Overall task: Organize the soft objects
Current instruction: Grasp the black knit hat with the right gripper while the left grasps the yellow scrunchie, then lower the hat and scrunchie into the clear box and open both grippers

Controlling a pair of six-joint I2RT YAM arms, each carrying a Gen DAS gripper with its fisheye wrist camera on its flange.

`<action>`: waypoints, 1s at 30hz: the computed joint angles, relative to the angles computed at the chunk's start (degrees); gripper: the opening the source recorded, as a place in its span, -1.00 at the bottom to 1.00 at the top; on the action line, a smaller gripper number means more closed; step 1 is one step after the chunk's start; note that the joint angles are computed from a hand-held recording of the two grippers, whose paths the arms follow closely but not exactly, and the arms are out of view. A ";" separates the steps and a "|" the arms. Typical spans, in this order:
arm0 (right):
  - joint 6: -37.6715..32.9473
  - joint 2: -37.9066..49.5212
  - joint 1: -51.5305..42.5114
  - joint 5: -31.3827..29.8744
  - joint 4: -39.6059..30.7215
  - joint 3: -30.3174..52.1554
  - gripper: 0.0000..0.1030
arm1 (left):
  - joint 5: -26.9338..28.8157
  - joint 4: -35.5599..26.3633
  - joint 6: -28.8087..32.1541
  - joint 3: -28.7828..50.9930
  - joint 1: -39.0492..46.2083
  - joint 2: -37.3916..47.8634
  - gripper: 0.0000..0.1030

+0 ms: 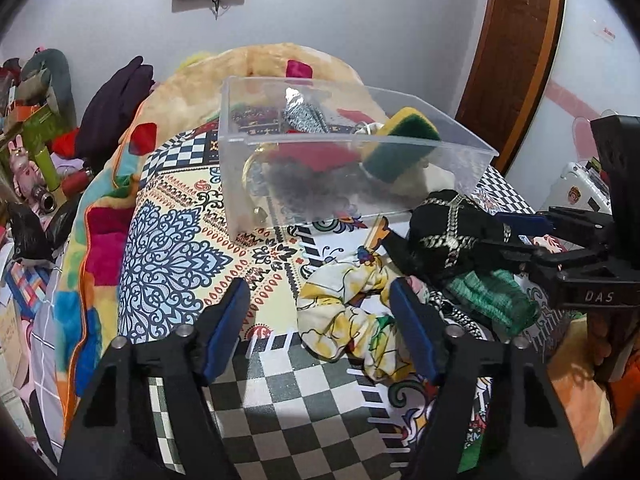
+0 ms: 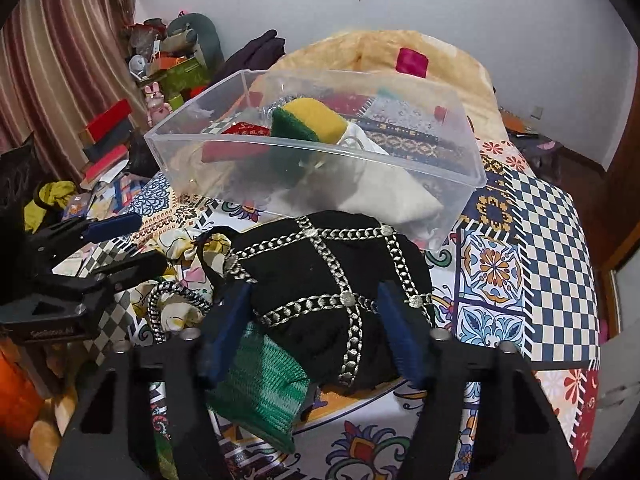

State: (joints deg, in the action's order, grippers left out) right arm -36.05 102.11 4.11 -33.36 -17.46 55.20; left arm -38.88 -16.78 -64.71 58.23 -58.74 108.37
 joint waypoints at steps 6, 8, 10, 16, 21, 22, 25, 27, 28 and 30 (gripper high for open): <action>-0.80 -1.78 -1.41 -2.08 0.27 -1.39 -0.41 | 2.76 2.74 0.46 -1.11 0.88 0.65 -0.23; -0.86 -2.51 -2.35 -2.96 0.18 -1.83 -0.48 | 2.96 3.94 0.79 -1.80 0.84 0.27 -0.29; -0.66 -2.62 -3.06 -4.09 -0.31 -1.60 -0.56 | 3.42 4.80 1.22 -2.18 0.91 0.14 -0.43; 0.32 -5.35 -5.50 -8.10 -0.81 -1.96 -0.66 | 3.55 5.83 1.17 -2.60 0.78 0.05 -0.77; 1.42 -8.00 -7.24 -11.19 -1.00 -1.92 -0.66 | 1.20 4.86 0.60 -2.95 -0.64 -1.88 -0.84; 1.69 -8.43 -7.58 -11.66 -1.02 -1.85 -0.66 | 0.21 3.88 0.55 -2.62 -1.12 -2.43 -0.84; 2.58 -9.94 -8.61 -13.20 -0.60 -1.82 -0.66 | -3.51 0.59 0.28 -1.40 -2.89 -4.29 -0.84; 3.21 -10.89 -9.12 -14.02 -0.20 -1.69 -0.66 | -5.84 -1.25 0.24 -0.67 -3.82 -5.85 -0.84; 3.50 -11.21 -9.31 -14.36 -0.01 -1.56 -0.66 | -7.18 -2.30 0.24 -0.23 -4.31 -6.71 -0.84; 4.19 -11.89 -9.70 -15.00 0.63 -1.37 -0.66 | -9.21 -3.82 0.55 0.38 -4.96 -7.94 -0.84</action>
State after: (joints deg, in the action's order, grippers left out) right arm -31.86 90.22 -5.59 -48.36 -16.83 53.82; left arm -48.09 -20.60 -64.16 58.61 -63.70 100.42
